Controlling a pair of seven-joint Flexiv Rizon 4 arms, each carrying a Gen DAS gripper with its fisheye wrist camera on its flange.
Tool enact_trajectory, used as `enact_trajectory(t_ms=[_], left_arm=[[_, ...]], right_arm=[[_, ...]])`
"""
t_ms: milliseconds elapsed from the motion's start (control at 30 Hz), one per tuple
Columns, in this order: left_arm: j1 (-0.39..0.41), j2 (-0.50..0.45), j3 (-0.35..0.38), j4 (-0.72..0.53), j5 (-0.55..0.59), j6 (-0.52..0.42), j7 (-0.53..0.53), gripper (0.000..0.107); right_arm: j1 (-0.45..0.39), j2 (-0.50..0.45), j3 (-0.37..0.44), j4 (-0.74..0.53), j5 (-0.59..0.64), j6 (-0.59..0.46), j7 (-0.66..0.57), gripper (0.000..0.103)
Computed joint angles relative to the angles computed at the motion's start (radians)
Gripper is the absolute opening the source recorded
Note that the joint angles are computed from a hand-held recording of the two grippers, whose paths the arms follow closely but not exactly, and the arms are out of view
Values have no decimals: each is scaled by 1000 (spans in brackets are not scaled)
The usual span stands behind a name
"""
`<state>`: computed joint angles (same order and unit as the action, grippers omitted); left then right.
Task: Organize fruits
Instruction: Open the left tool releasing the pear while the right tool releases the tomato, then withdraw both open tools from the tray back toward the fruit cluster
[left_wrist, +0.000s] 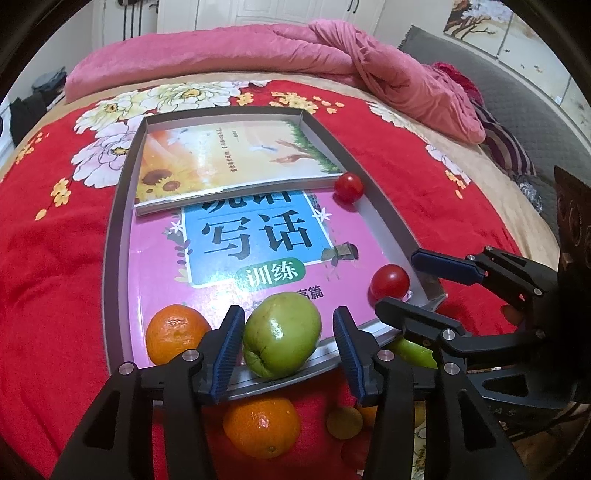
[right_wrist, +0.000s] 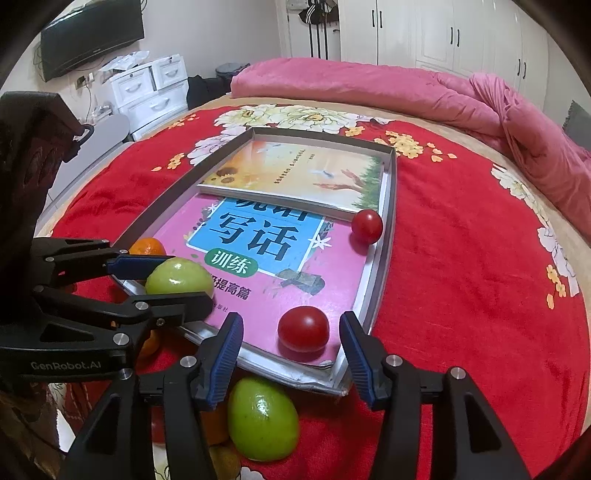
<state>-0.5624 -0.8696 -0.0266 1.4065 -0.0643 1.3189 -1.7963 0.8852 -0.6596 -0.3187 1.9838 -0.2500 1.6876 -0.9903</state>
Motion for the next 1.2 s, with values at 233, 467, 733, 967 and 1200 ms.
enact_trajectory(t_ms=[233,467,733,967,1200], left_arm=[[-7,30,17,51,2,66,-35,57],[-16,68,37,104,3,128,-64,63],[-42,95,75,137,1,170,-96,68],[-66,119,105,159,1,199,-131,74],[-96,144,149,172,10,201,-172,75]], right_arm=[[68,6,-76,25,27,28,2,55],[97,6,-104,29,87,55,-21,60],[119,3,-130,28,142,74,-19,64],[206,-3,-219,45,211,108,-48,72],[271,-8,-283,53,267,125,-89,78]])
